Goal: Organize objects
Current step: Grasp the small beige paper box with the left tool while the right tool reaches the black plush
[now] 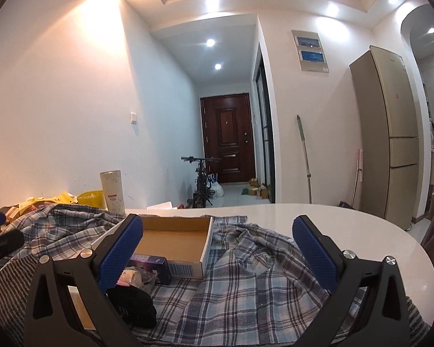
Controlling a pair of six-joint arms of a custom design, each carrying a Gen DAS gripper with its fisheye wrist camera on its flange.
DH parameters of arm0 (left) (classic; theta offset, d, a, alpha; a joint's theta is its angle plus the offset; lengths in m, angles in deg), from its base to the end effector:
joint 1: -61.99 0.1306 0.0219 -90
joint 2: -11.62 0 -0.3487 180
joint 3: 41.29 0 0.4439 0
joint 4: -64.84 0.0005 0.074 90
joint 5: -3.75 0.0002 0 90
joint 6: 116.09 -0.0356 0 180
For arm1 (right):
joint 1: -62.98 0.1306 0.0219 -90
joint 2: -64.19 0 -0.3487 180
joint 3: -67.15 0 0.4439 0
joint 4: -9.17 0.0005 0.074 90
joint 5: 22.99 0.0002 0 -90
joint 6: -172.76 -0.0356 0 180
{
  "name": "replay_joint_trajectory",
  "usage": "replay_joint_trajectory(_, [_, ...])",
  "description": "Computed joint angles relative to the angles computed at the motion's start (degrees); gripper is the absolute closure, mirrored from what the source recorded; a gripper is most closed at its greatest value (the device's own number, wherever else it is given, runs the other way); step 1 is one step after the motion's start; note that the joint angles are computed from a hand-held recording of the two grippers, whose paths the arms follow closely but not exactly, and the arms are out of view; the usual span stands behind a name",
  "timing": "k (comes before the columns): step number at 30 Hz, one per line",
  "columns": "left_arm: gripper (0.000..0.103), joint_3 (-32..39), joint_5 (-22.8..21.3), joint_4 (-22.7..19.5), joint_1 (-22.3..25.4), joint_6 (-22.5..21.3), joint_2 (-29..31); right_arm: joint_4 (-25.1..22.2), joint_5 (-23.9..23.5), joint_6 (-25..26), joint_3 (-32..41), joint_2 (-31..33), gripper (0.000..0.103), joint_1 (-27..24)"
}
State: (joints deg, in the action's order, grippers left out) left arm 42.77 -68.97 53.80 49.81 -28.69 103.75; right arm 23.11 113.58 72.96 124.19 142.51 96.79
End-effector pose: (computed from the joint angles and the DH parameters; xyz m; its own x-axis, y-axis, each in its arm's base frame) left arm 0.5610 -0.1324 0.3812 -0.2981 0.1087 -0.9483 0.4898 0.8701 -0.0543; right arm 0.3990 0.2355 0.2982 -0.0679 0.0954 -0.9931 0.2308 0.9699 0.0774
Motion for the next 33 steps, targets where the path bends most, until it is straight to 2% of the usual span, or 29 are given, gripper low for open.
replay_joint_trajectory(2, [0.000,-0.21,-1.63,-0.76,-0.64,-2.26,0.29,1.27,2.90,0.54,-0.04,0.31,0.000,0.52])
replay_joint_trajectory(4, [0.000,0.25,-2.01,-2.35,-0.96,-4.03,0.67,2.98,3.45,1.01,-0.51,0.04,0.000,0.74])
replay_joint_trajectory(7, [0.006,1.04,-0.71,-4.75,-0.68,-3.87,0.91,3.06,5.22,0.92,-0.39,-0.23,0.003,1.28])
replay_joint_trajectory(9, [0.006,1.75,-0.09,-6.25,-0.30,-3.43,1.12,-0.38,5.03,-1.05,0.03,-1.47,0.014,1.73])
replay_joint_trajectory(12, [0.006,2.80,2.02,-8.95,0.33,-2.29,1.68,-6.60,0.37,-5.88,-0.01,-4.13,0.016,2.15])
replay_joint_trajectory(16, [0.013,4.28,3.04,-13.26,0.09,-1.95,2.92,-10.24,2.09,-6.04,0.10,-5.05,0.023,4.35])
replay_joint_trajectory(19, [0.019,5.75,3.33,-15.65,-0.37,-2.03,4.23,-14.73,2.95,-8.17,1.30,-4.56,0.034,5.07])
replay_joint_trajectory(20, [0.024,6.46,3.15,-16.68,-0.59,-1.98,4.73,-16.38,2.61,-9.51,1.52,-4.42,0.039,5.13])
replay_joint_trajectory(23, [0.025,8.81,4.17,-19.74,-0.95,-1.42,6.46,-20.76,-0.20,-13.30,1.96,-4.36,0.052,4.47])
replay_joint_trajectory(28, [0.025,12.16,6.56,-23.96,-1.34,-0.75,9.23,-24.86,-2.27,-15.94,2.75,-3.02,0.060,3.27])
replay_joint_trajectory(31, [0.025,14.10,8.50,-26.09,-1.64,-0.32,10.83,-24.28,-4.50,-16.63,1.99,-3.56,0.063,2.83])
replay_joint_trajectory(33, [0.034,16.18,10.15,-28.68,-1.93,-0.42,12.49,-23.79,-4.19,-15.83,1.82,-3.43,0.063,3.03])
